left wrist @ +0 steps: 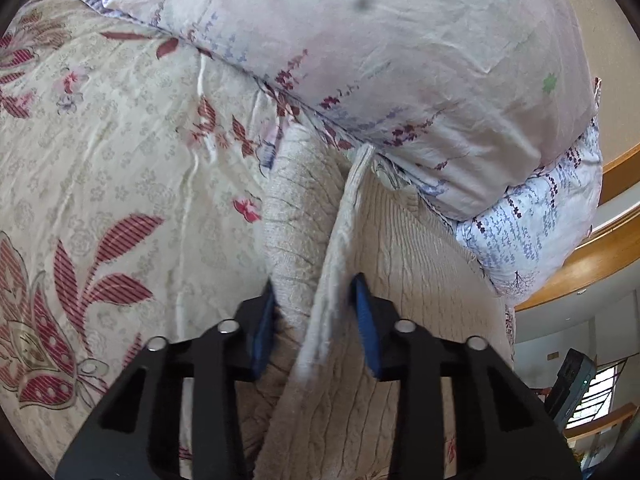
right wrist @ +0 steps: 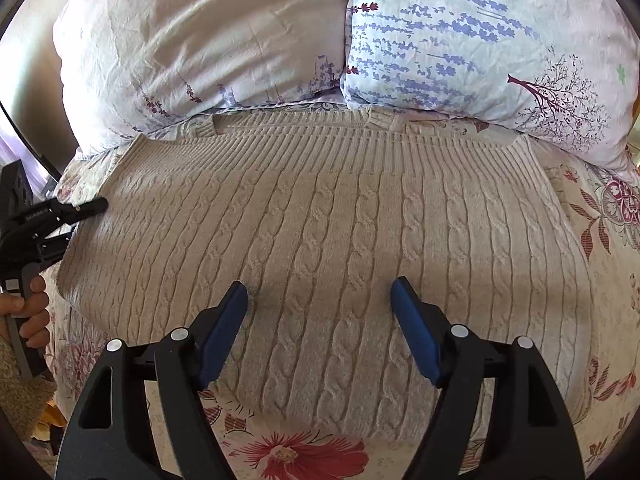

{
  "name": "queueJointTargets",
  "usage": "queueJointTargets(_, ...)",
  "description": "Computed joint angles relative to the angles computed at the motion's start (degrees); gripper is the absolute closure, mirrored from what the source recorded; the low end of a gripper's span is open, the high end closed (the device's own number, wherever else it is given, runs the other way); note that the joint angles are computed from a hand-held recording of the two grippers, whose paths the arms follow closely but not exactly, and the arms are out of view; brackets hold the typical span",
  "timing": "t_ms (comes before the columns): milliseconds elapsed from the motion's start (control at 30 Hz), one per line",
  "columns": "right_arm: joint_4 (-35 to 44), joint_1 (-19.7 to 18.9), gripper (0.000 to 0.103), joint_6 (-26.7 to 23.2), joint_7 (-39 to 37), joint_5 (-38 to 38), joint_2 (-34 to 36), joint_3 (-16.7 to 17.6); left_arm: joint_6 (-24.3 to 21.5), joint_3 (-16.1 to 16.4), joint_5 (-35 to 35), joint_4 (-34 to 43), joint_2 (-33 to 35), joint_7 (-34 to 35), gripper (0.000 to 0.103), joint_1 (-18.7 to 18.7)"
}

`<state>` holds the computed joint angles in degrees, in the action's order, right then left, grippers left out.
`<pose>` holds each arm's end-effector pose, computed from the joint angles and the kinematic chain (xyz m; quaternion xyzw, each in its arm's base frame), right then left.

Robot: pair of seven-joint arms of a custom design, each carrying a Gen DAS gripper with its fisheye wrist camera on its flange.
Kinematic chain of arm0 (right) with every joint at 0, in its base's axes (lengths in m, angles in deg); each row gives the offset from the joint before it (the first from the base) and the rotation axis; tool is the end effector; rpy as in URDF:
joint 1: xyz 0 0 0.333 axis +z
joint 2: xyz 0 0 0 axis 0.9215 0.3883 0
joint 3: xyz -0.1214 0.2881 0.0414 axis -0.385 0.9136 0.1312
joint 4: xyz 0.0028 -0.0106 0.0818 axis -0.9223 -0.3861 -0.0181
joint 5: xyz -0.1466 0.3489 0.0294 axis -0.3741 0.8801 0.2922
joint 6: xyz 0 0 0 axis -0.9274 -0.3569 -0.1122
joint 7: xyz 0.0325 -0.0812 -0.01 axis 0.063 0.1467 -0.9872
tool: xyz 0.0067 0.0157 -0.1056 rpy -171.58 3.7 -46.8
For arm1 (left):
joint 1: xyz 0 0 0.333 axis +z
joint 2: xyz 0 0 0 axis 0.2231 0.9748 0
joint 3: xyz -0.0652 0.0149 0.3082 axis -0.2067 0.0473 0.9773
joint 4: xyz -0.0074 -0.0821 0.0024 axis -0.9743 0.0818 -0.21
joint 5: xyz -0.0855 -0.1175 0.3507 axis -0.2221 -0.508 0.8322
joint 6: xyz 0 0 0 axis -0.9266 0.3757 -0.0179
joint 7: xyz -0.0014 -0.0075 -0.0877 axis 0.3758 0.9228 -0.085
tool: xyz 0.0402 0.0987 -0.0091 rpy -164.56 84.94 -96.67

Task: Fold small clothes

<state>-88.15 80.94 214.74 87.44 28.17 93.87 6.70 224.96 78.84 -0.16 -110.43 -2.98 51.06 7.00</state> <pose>0.6100 0.2152 0.5277 -0.8337 0.4744 -0.0452 0.2791 0.4708 -0.0502 0.4753 -0.8654 0.3203 -0.3806 0.0598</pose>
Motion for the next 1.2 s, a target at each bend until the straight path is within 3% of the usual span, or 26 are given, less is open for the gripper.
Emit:
queueJointTargets(100,0.15,-0.29,0.027,-0.51,-0.12,0.95,-0.07,0.06,1.31,0.92,-2.41,-0.25,0.0,0.24,0.082,-1.53)
queueJointTargets(233,0.24,-1.03,0.027,-1.41,-1.04,3.4,-0.34,0.06,6.02,6.21,-9.91,-0.02,-0.26,4.63,0.084,-9.16)
queueJointTargets(400,0.1,-2.08,0.027,-2.37,-2.38,6.2,-0.95,-0.32,8.53,5.27,-10.4,2.91,0.68,4.76,0.085,-10.19)
queueJointTargets(533,0.74,-3.23,0.027,-3.65,-3.76,8.64,-1.03,-0.74,11.03,6.08,-10.44,7.13,2.96,4.49,0.086,-13.49)
queueJointTargets(600,0.97,-3.82,0.027,-4.3,-4.64,10.06,-1.14,-0.9,11.72,7.94,-11.17,9.86,4.38,5.68,0.086,-16.82)
queueJointTargets(667,1.33,-4.68,0.027,-5.31,-5.88,12.01,-1.28,-1.14,12.2,11.69,-13.83,13.82,6.49,9.16,0.086,-22.64)
queueJointTargets(733,1.71,-5.77,0.027,-6.82,-7.68,14.55,-1.42,-1.41,12.02,18.41,-23.18,19.51,9.49,18.95,0.087,-32.27)
queueJointTargets(800,1.77,-6.38,0.027,-7.54,-8.61,15.82,-1.71,-1.76,10.2,21.49,-35.75,25.89,13.14,31.37,0.087,-37.25)
queueJointTargets(900,2.52,-7.73,0.027,-9.55,-9.07,17.81,-1.37,-2.55,5.75,18.89,-44.99,33.77,19.3,39.11,0.091,-35.41)
queueJointTargets(967,3.63,-9.14,0.027,-11.87,-8.14,19.2,-0.66,-3.29,1.66,18.05,-42.15,37.82,23.88,36.0,0.101,-34.09)
queueJointTargets(1000,4.34,-9.71,0.027,-12.78,-7.56,19.62,-0.1,-3.52,-0.12,17.02,-41.45,39.58,25.7,35.11,0.103,-32.95)
queueJointTargets(1067,5.54,-11.07,0.027,-14.74,-6.26,20.67,0.79,-3.96,-4.79,18.02,-34.03,42.79,29.81,27.9,0.103,-33.25)
queueJointTargets(1133,7.09,-12.79,0.027,-17.63,-5.08,22.58,1.78,-4.22,-7.29,15.15,-36.17,44.53,31.42,28.79,0.103,-30.92)
queueJointTargets(1200,9.19,-14.62,0.027,-21.7,-4.21,25.77,2.91,-4.02,-6.51,12.23,-38.64,43.94,30.59,32.09,0.098,-28.91)
